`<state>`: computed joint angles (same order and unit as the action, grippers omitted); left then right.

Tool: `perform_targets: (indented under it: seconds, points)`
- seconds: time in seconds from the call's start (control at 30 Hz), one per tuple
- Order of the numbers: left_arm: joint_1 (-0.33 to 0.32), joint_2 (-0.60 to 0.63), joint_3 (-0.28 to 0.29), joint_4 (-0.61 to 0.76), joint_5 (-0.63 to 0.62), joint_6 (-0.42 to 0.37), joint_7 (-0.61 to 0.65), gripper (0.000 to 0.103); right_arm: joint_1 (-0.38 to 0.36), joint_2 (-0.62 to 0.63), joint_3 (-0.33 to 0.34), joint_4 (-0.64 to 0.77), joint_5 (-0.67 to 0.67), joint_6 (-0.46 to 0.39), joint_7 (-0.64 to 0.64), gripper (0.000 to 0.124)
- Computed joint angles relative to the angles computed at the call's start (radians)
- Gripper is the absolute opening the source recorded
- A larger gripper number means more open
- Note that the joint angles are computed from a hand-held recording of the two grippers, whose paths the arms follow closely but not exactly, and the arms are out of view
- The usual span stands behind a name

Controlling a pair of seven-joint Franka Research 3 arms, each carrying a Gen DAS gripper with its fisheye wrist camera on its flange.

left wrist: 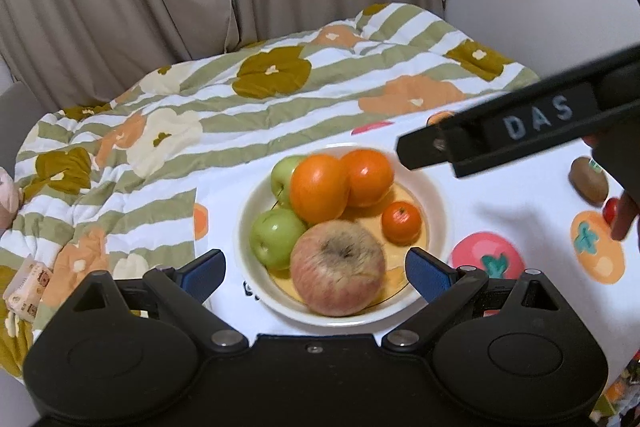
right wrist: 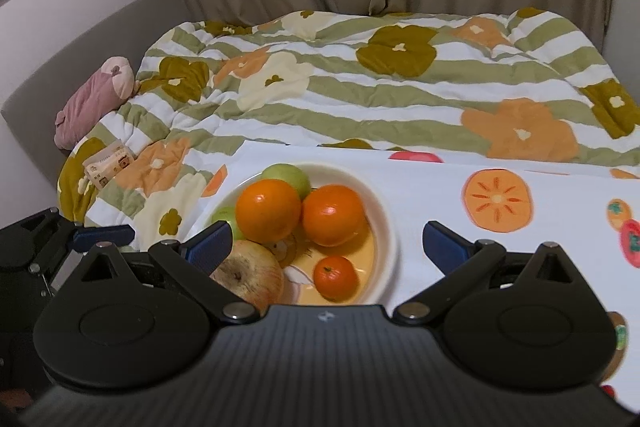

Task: Organize fruits
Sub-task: 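Grasp the kiwi with the left gripper while the right grasps a small tangerine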

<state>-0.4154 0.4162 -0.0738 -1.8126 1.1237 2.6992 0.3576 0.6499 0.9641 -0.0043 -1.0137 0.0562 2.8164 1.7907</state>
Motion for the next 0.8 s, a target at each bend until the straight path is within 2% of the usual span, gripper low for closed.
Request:
perform_targets:
  seconds: [0.33,0.7,0.8]
  points:
    - [-0.057,0.004,-0.032,0.074,-0.048,-0.098,-0.023,0.099,-0.045,-0.298,-0.003,-0.460,0.032,0.185,-0.049,0.103]
    - [-0.142,0.083,-0.045,0.215,-0.088,-0.159,-0.027,0.099,-0.126,-0.508,-0.010,-0.793,0.095,0.310,-0.106,0.103]
    - [-0.168,0.123,-0.039,0.269,-0.103,-0.164,-0.015,0.099,-0.126,-0.546,-0.046,-0.863,0.105,0.334,-0.103,0.103]
